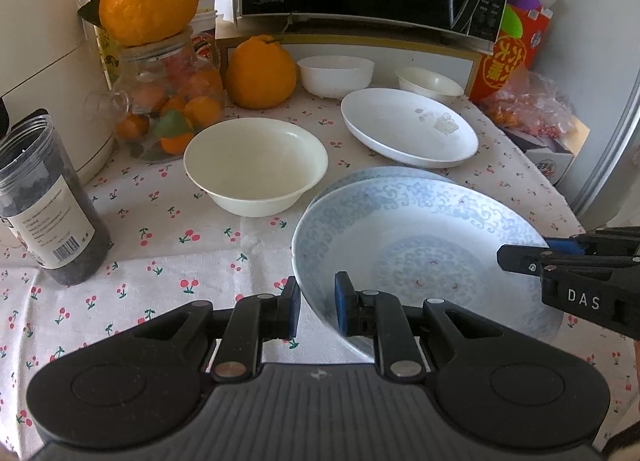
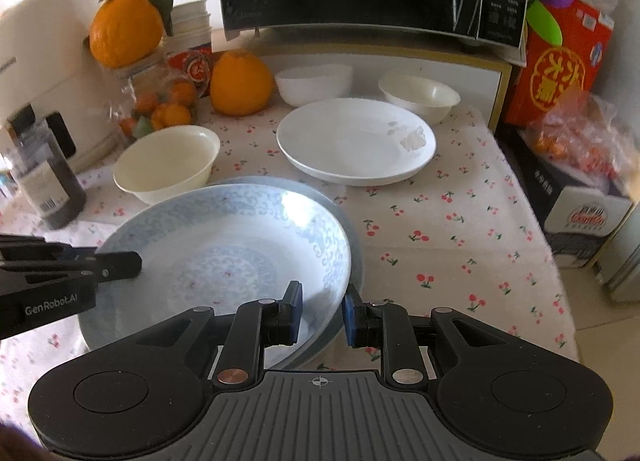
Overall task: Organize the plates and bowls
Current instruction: 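Lower the plate onto the other blue plate and open the left tool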
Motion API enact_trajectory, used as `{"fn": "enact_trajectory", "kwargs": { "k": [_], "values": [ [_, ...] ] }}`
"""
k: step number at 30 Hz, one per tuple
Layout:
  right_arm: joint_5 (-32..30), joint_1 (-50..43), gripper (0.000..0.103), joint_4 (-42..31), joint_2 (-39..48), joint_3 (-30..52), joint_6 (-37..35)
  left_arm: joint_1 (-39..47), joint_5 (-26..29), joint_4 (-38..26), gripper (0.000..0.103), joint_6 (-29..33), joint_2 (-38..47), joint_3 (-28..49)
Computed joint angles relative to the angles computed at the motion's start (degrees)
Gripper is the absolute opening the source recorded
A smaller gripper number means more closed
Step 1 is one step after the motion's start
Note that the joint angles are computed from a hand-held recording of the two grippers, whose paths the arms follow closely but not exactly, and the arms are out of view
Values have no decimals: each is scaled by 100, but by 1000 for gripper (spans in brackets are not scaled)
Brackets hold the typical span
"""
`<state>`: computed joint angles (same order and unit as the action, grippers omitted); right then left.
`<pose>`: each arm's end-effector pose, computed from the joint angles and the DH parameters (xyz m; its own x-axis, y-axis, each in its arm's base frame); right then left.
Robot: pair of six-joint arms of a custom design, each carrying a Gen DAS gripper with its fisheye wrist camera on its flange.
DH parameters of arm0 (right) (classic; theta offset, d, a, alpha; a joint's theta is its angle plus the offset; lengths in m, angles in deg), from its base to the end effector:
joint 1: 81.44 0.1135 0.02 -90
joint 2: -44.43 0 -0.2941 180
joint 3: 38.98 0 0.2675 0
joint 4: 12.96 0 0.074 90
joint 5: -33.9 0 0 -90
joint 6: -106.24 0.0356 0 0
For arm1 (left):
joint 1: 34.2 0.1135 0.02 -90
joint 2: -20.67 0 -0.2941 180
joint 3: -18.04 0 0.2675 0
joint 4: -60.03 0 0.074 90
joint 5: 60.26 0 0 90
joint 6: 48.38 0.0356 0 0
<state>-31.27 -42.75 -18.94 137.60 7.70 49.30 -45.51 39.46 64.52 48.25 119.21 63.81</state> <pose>0.2319 0.1666 0.1288 -0.7193 0.0582 -0.6922 0.0295 0.9981 0.0532 0.2911 -0.0644 0.1099 -0.6920 0.2544 -0.6756 0.3860 0.9213 -0.0483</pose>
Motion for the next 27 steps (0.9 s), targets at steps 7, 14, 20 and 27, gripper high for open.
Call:
{"fn": "enact_trajectory", "kwargs": {
  "k": [7,14,20,27],
  "values": [
    [269,93,22,-407,184,243,-197,-290,-517,67,16,-83,0,-31],
    [483,179,23,-523,310,364,-441,-419,-803,114,17,3,-26,-59],
    [612,257,27,-878,456,623,-393,-505,-858,-72,23,25,-45,-11],
    [143,97,41,-1024,342,658,-164,-467,-755,-289,24,14,-38,48]
  ]
}}
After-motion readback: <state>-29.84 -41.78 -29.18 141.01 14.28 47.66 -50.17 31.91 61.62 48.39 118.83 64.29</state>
